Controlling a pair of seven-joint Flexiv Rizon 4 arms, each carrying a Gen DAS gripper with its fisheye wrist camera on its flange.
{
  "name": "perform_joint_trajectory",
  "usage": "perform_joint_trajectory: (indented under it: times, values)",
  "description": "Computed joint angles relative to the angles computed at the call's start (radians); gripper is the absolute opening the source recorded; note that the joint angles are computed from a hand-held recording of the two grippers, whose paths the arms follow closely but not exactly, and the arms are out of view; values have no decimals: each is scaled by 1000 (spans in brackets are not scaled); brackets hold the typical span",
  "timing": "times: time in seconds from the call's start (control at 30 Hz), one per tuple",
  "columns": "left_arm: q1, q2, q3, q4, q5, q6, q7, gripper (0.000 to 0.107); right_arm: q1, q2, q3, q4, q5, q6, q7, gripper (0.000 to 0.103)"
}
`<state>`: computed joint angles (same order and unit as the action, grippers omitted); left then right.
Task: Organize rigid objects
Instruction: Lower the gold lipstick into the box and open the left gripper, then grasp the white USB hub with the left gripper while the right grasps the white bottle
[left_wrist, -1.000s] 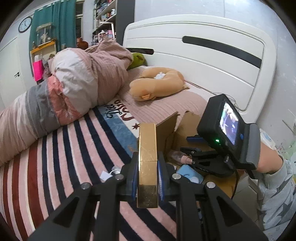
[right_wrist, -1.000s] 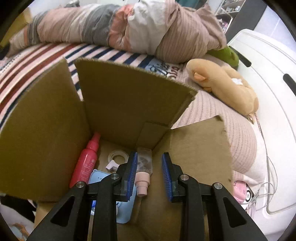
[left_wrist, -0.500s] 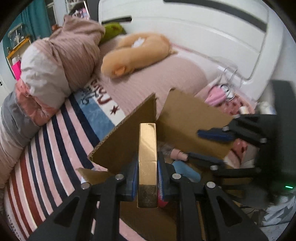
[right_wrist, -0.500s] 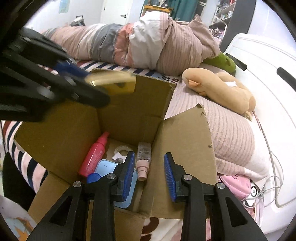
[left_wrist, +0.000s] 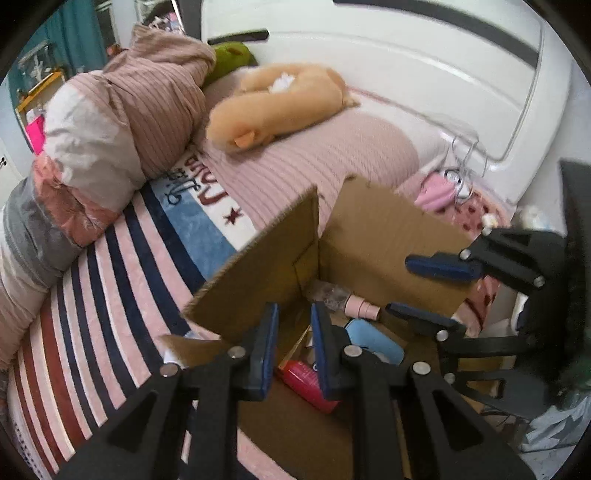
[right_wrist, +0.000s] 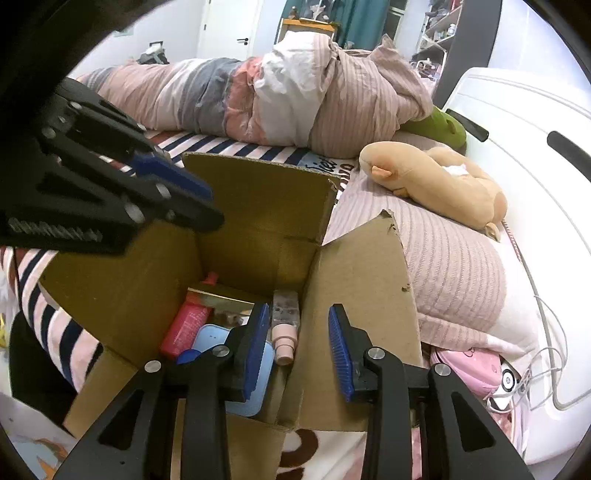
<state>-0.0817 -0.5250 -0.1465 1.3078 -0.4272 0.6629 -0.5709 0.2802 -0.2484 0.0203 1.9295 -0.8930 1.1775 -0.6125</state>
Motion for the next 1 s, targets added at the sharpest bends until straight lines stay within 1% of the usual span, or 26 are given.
perform_joint_trajectory:
  times: [0.13,0.2,0.23,0.27,0.33,0.4,0.47,0.5,0.57,0.63,0.7,0.73,0.77,0.83,0.93,1.0]
  values:
    - [62,57,-23,75,-123,50,63,32,6,14,4,-4,-7,30,31,29]
    - [98,83,-26,109,-198,77,98,38,16,21,0,-10,-39,58,70,29]
    - [110,90,-24,119,-225,86,111,46,22,21,0,-18,-56,77,90,30]
    - [127,97,-22,129,-258,97,127,50,27,20,2,-29,-66,95,103,30]
    - [150,108,-13,153,-307,132,159,52,46,8,1,-61,-97,145,137,30]
    - [174,109,-2,172,-345,172,187,54,65,-13,11,-100,-82,171,131,31]
    - [201,101,3,179,-377,186,209,58,96,-41,15,-144,-66,183,124,31]
    - [214,95,4,180,-391,187,220,59,112,-57,16,-164,-54,187,116,31]
    - [237,78,4,181,-416,195,246,63,140,-106,40,-222,22,177,53,31]
    - [254,56,1,178,-430,207,271,67,166,-159,63,-282,104,139,-5,31]
    - [269,15,-5,156,-428,197,289,70,197,-214,62,-332,170,95,-17,31]
    - [277,-2,-12,146,-429,183,296,71,212,-235,51,-349,197,79,-7,31]
    - [284,-29,-17,124,-422,158,292,72,229,-265,28,-366,231,54,38,31]
    - [284,-82,-16,78,-388,122,263,72,258,-301,-17,-378,257,19,107,31]
    - [277,-157,-25,11,-331,77,236,72,270,-349,-42,-401,282,-26,145,31]
    - [265,-215,-29,-48,-283,34,209,72,258,-377,-26,-413,300,-40,107,31]
